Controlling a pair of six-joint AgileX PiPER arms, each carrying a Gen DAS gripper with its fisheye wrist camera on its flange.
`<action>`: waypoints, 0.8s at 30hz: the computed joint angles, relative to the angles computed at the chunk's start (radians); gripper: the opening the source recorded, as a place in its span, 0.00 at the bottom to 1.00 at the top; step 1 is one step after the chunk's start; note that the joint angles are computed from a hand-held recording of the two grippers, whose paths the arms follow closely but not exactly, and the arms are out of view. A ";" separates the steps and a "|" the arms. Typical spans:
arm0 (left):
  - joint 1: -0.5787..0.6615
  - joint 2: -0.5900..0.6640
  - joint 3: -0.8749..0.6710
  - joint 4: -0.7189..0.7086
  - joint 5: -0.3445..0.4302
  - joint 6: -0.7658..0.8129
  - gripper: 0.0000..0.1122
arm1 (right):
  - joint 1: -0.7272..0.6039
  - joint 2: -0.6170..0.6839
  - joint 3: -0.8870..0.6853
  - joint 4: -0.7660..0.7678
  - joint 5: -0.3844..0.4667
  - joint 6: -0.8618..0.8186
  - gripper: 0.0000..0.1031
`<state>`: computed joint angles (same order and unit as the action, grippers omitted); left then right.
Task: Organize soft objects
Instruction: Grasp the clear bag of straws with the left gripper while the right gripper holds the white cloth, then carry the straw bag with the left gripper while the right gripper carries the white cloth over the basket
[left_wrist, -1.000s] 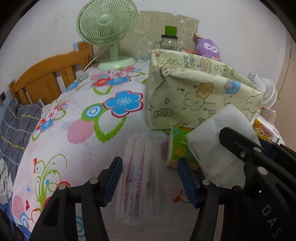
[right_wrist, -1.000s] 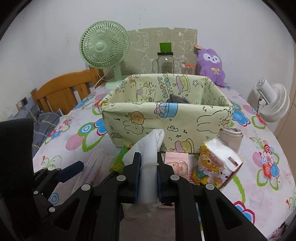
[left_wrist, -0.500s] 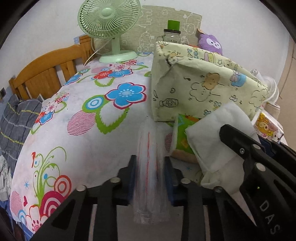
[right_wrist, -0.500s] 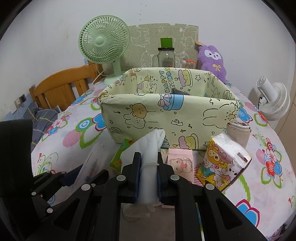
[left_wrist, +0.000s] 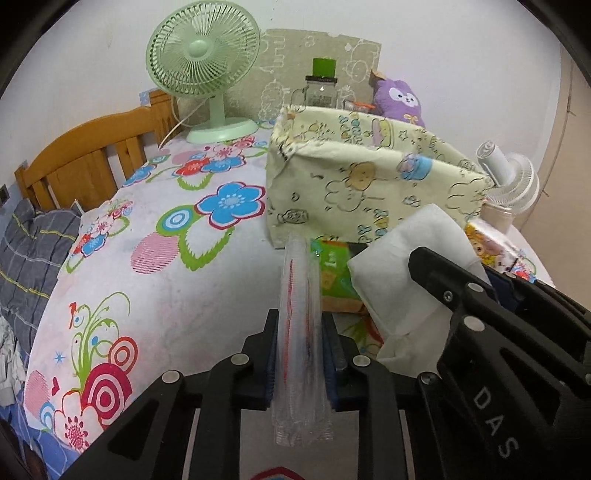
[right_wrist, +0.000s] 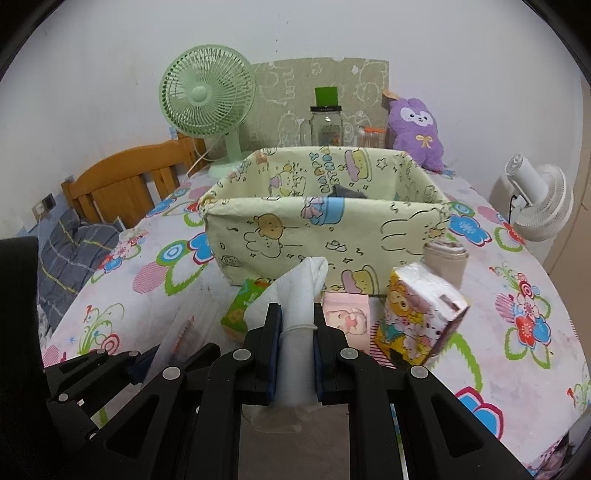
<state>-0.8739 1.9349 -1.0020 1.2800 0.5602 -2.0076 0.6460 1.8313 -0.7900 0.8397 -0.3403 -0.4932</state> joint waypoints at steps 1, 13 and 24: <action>-0.009 -0.005 -0.002 -0.002 0.011 0.002 0.17 | -0.002 -0.008 0.006 0.000 0.000 0.001 0.17; -0.095 -0.053 -0.031 -0.042 0.117 0.034 0.17 | -0.032 -0.135 0.092 -0.079 0.010 0.077 0.17; -0.152 -0.098 -0.074 -0.057 0.206 0.065 0.17 | -0.045 -0.276 0.134 0.001 0.044 -0.028 0.17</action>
<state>-1.0256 1.8366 -1.0759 1.2233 0.7658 -1.9422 0.6013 1.5555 -0.6563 0.8407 -0.2965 -0.5210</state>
